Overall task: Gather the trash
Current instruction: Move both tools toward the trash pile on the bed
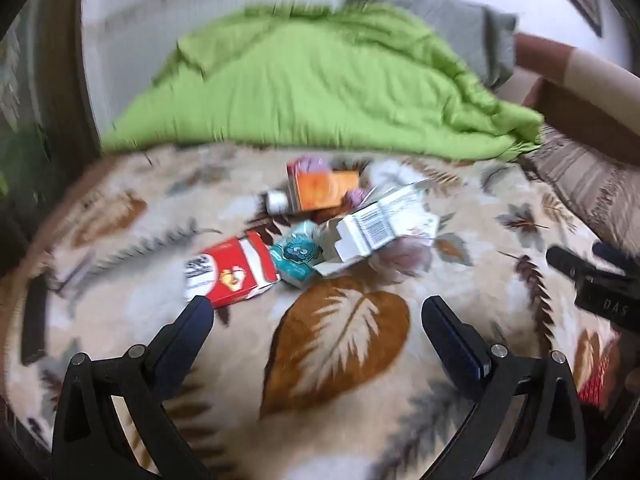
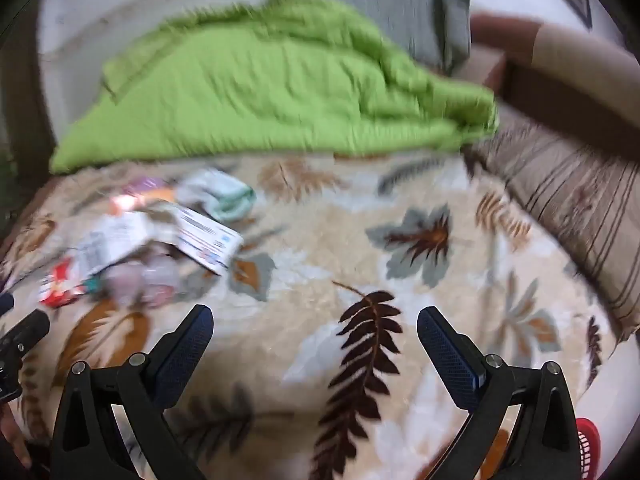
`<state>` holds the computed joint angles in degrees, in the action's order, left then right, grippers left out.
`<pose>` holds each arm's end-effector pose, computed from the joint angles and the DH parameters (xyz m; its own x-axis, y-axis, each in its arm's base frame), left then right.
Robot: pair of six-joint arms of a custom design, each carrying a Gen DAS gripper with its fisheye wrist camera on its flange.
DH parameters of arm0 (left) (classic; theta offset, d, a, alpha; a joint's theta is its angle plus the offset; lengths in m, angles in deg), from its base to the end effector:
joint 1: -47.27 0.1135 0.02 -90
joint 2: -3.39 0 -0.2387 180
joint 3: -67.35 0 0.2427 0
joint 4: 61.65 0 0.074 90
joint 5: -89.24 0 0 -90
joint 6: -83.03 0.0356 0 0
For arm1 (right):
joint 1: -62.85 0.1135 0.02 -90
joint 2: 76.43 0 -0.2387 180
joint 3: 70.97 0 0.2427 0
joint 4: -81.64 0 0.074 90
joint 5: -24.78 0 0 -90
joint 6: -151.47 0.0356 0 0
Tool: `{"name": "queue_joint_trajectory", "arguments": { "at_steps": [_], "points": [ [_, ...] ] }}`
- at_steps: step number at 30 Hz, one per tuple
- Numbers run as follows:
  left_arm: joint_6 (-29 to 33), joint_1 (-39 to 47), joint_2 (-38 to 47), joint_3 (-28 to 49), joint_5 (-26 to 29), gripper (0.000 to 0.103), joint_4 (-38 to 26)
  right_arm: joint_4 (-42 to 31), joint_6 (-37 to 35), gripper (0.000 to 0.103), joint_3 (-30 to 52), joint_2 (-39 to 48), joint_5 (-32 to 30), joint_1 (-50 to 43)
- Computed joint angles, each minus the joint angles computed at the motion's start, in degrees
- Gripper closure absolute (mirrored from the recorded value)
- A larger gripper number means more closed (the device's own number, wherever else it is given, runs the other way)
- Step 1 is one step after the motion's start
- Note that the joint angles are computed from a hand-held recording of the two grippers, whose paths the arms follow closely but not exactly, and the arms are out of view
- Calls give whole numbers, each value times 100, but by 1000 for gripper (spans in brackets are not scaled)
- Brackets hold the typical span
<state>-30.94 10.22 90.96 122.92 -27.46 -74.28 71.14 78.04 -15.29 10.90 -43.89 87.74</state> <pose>0.2419 -0.1626 0.1490 -0.6273 0.0188 -0.7785 0.0309 0.9995 -0.0007 0.2730 0.1124 0.1527 -0.6255 0.0026 -0.7802 0.0323 0.9992 -0.0225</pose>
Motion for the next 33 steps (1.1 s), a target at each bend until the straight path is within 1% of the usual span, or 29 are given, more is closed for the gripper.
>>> {"name": "queue_joint_trajectory", "arguments": {
  "at_steps": [1, 2, 3, 4, 6, 7, 8, 9, 10, 11, 12, 14, 15, 18, 20, 21, 22, 23, 26, 28, 33],
  "points": [
    [-152, -260, -382, -329, -316, 0, 29, 330, 1, 0, -456, -485, 367, 309],
    [-331, -537, -739, -638, -628, 0, 28, 617, -52, 0, -834, -781, 567, 514],
    [-480, -760, -1096, -924, -935, 0, -26, 793, -81, 0, -1166, -1066, 772, 752],
    [-679, -1124, -1350, -1155, -1386, 0, -126, 897, -53, 0, -1402, -1250, 1029, 1044],
    [-977, -1787, -1780, -1499, -2147, 0, -281, 867, 96, 0, -1686, -1602, 1408, 1560],
    [-1033, -2036, -1966, -1593, -2494, 0, -321, 957, 81, 0, -1797, -1703, 1666, 1873],
    [-1072, -2213, -2240, -1773, -2754, 0, -356, 1122, 90, 0, -2013, -1835, 1877, 2086],
    [-1023, -2442, -2455, -1909, -3171, 0, -264, 1333, 106, 0, -2256, -1957, 2058, 2268],
    [-1090, -2578, -2483, -1959, -3413, 0, -249, 1470, 40, 0, -2277, -1891, 2188, 2463],
    [-1100, -2569, -2525, -1990, -3441, 0, -231, 1487, -57, 0, -2294, -1897, 2121, 2492],
    [-1302, -2635, -2457, -1944, -3520, 0, -390, 1457, -119, 0, -2329, -1937, 1969, 2450],
    [-1506, -2466, -2422, -1873, -3444, 0, -560, 1300, -167, 0, -2355, -2097, 1486, 2255],
    [-1557, -2363, -2467, -1874, -3363, 0, -593, 1355, -157, 0, -2423, -2137, 1453, 2267],
    [-1696, -2043, -2551, -1863, -3145, 0, -681, 1485, -60, 0, -2574, -2226, 1804, 2455],
    [-1744, -1795, -2513, -1807, -2937, 0, -715, 1413, -66, 0, -2515, -2173, 1832, 2480],
    [-1817, -1752, -2455, -1812, -2891, 0, -720, 1349, -62, 0, -2472, -2148, 1786, 2448],
    [-1956, -1782, -2674, -2086, -2859, 0, -782, 1267, -33, 0, -2372, -2060, 1713, 2394],
    [-1990, -1722, -2657, -2076, -2797, 0, -808, 1175, -24, 0, -2324, -2077, 1618, 2315],
    [-2007, -1585, -2621, -2067, -2638, 0, -815, 1057, 64, 0, -2265, -2046, 1363, 2105],
    [-1904, -1434, -2669, -2137, -2458, 0, -726, 1010, 96, 0, -2253, -2037, 1206, 1991],
    [-1971, -1323, -2612, -2139, -2334, 0, -718, 942, 94, 0, -2205, -2037, 1125, 1917]
  ]
}}
